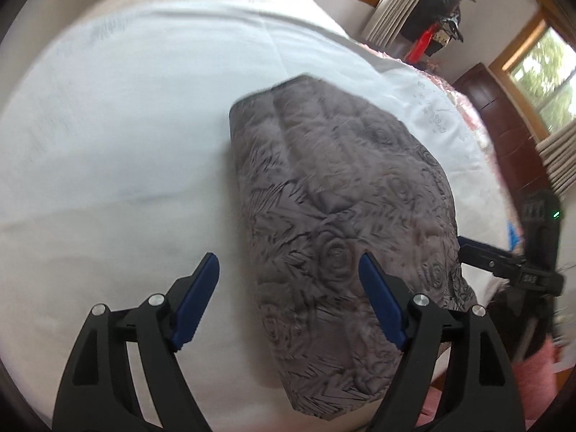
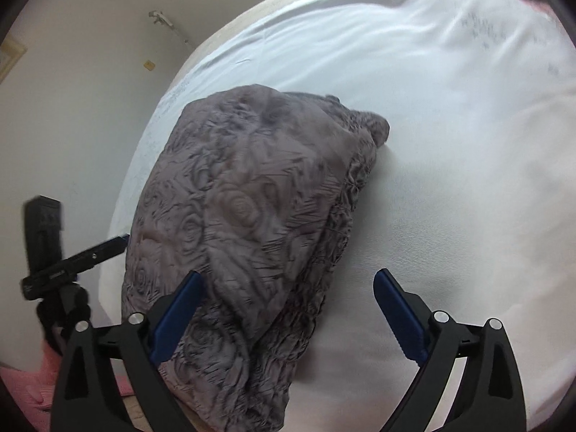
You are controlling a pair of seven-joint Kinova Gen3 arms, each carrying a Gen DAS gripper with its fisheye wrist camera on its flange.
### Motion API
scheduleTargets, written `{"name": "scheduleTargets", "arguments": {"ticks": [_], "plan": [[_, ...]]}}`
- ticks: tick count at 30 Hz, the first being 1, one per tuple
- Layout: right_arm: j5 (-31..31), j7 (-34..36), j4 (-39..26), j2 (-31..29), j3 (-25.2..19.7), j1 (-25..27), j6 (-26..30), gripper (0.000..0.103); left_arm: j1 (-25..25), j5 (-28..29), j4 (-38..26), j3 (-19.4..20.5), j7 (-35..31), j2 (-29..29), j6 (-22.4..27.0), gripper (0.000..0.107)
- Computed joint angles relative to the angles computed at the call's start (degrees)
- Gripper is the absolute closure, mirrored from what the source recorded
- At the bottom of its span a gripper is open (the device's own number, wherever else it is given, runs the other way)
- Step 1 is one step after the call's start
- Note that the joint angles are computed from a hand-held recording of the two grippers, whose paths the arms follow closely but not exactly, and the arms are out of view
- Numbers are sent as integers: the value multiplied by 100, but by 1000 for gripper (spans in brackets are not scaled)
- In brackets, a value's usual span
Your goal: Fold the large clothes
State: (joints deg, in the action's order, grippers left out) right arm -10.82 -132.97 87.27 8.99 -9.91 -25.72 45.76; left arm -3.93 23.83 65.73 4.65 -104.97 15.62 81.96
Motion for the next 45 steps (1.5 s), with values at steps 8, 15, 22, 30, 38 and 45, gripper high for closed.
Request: {"name": "scheduleTargets", "arguments": {"ticks": [8,15,22,30,38,45], "plan": [[-1864,1625,621,218,-948,1409,-814,5,-691,1256,-301,266,-313,926,802,23],[-3424,3243,814,554,-765,1541,-1081,3,-873,1879,-155,455,-376,1421,922,16],[-4050,4056,338,1025,-656,1320,-884,11,-790,2182,134,583,-506,1608,677,12],[-3357,3745,-230,877,-514,1081,-605,26,-884,2521,385,597,-801,1309,581,32],[-3310,4588,-536,1122,-664,1222,-533,26,-1091,2964,60,548,-962,1199,318,32],[-2813,4168,-1694,1985,-562,894,-96,26,-1203,2834,-427,527,-784,1471,-67,32]]}}
